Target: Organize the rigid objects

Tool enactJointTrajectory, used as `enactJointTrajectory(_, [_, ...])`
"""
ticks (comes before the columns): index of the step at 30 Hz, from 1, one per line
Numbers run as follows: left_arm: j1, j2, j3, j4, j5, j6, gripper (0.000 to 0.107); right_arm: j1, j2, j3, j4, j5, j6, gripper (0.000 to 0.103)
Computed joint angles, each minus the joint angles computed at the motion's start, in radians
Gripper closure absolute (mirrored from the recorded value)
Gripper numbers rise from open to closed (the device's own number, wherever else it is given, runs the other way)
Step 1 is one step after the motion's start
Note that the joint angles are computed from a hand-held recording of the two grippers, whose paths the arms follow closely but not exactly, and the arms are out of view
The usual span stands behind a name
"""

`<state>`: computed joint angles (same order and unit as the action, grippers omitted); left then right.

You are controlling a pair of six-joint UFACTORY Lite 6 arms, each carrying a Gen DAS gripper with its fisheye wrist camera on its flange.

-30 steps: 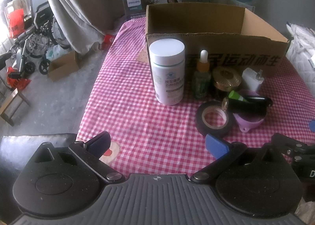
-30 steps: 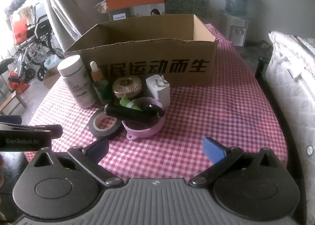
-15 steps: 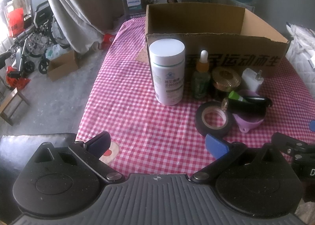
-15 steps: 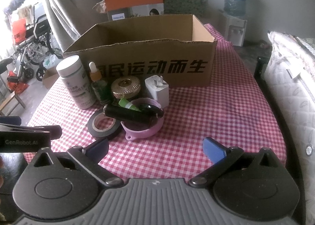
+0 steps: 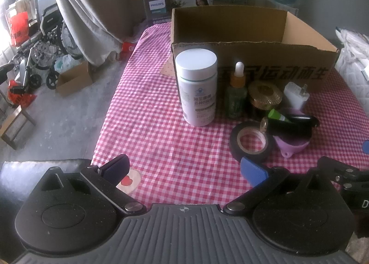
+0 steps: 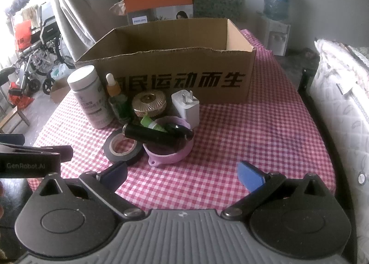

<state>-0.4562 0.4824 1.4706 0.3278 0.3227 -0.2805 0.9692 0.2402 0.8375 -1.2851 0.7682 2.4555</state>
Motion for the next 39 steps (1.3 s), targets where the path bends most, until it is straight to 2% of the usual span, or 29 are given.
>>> enactJointTrajectory(31, [0.004,0.003,0.008,0.010,0.002,-0.004,0.004,-0.006,-0.002,-0.014,-0.027,0.021,0.019,0.000])
enactJointTrajectory(39, [0.013,0.003,0.018,0.066,-0.070,-0.072,0.004,-0.016,-0.104,-0.116,-0.109,0.081,0.040,0.000])
